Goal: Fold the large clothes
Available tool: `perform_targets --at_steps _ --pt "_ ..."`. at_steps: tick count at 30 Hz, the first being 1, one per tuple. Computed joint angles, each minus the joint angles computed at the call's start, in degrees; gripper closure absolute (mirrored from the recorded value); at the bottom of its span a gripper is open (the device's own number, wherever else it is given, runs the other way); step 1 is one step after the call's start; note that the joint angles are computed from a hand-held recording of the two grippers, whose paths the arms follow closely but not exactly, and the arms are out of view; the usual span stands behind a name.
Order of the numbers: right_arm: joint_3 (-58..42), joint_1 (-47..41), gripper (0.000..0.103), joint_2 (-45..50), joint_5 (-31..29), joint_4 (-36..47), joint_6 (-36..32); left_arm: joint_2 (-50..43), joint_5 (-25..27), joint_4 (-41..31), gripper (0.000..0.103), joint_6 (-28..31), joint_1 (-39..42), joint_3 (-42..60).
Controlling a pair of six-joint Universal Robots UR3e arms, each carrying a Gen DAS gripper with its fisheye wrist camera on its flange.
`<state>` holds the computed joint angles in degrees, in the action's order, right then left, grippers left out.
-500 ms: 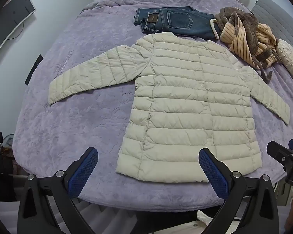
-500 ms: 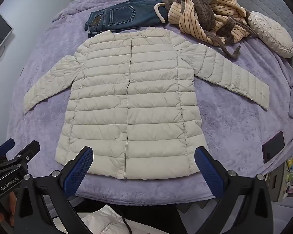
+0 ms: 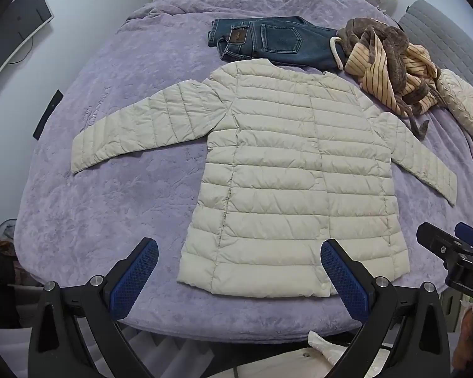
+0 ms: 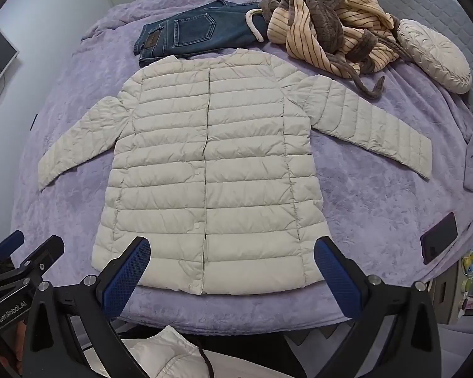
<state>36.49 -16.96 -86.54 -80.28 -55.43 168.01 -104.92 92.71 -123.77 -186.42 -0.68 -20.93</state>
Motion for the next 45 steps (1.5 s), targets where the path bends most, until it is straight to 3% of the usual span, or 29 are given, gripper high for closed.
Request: perform_targets --at_steps 45 --pt "-6.7 1.5 0.000 3.1 -0.9 3.4 1.6 1.3 -0.5 0.9 0.000 0.2 2.4 1.0"
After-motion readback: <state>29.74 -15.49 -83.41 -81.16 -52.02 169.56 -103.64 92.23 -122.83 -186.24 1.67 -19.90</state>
